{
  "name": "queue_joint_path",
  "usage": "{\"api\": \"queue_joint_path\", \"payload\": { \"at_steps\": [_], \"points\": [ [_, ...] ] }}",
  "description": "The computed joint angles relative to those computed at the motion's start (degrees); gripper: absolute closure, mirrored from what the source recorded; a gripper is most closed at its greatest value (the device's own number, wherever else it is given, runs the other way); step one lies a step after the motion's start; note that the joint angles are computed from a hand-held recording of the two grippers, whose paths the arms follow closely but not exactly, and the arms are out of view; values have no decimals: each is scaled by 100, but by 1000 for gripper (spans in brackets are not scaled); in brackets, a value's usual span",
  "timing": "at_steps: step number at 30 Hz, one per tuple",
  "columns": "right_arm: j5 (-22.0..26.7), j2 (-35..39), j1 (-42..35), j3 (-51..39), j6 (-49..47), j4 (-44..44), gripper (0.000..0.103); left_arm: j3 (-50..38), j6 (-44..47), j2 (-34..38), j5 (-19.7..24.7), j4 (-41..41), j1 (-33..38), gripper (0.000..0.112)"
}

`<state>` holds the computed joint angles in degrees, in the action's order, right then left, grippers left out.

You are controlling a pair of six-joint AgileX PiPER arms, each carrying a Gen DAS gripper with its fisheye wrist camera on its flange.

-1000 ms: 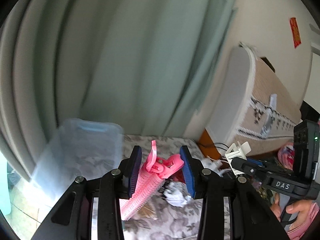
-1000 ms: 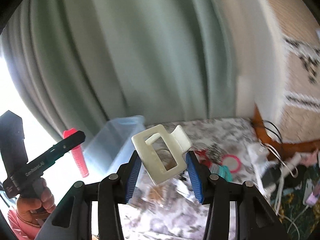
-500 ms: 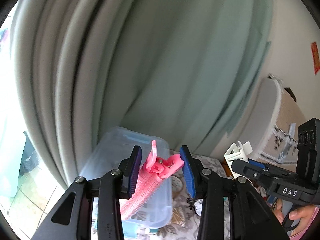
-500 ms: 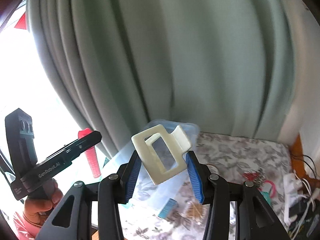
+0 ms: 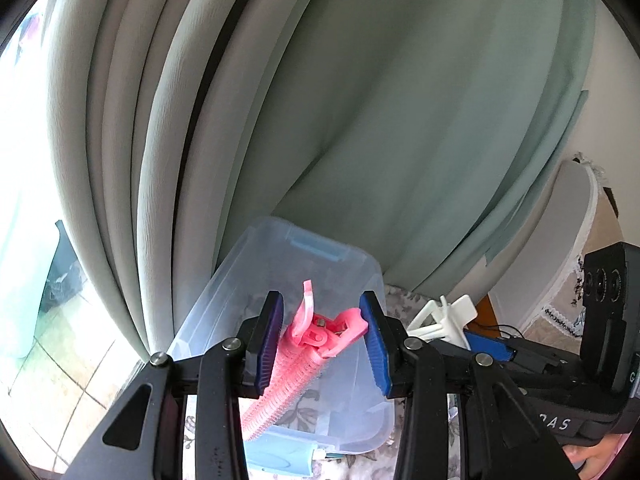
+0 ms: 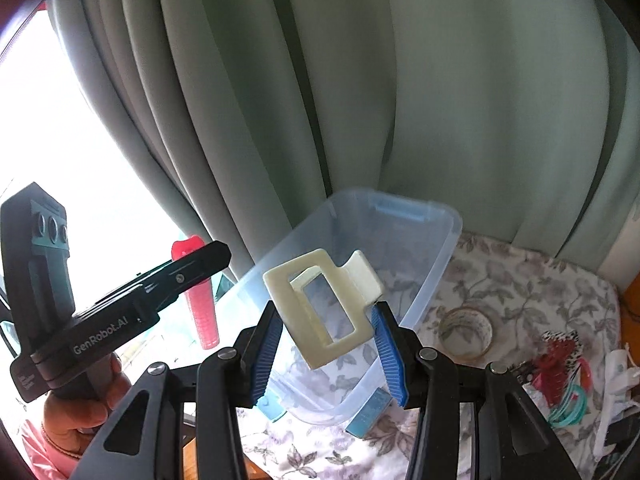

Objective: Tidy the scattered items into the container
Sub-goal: 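Carry the pink clip in left gripper while right gripper carries the cream clip to the box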

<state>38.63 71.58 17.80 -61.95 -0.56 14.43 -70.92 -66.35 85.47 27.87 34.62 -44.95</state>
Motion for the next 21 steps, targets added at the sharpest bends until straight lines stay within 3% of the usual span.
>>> {"api": "queue_joint_path", "payload": {
  "at_steps": [7, 21],
  "points": [
    [-45, 434, -93, -26, -354, 326, 54, -58, 598, 288, -117, -724, 264, 71],
    [-134, 947, -65, -53, -549, 435, 54, -7, 801, 467, -154, -993, 362, 71]
  ]
}}
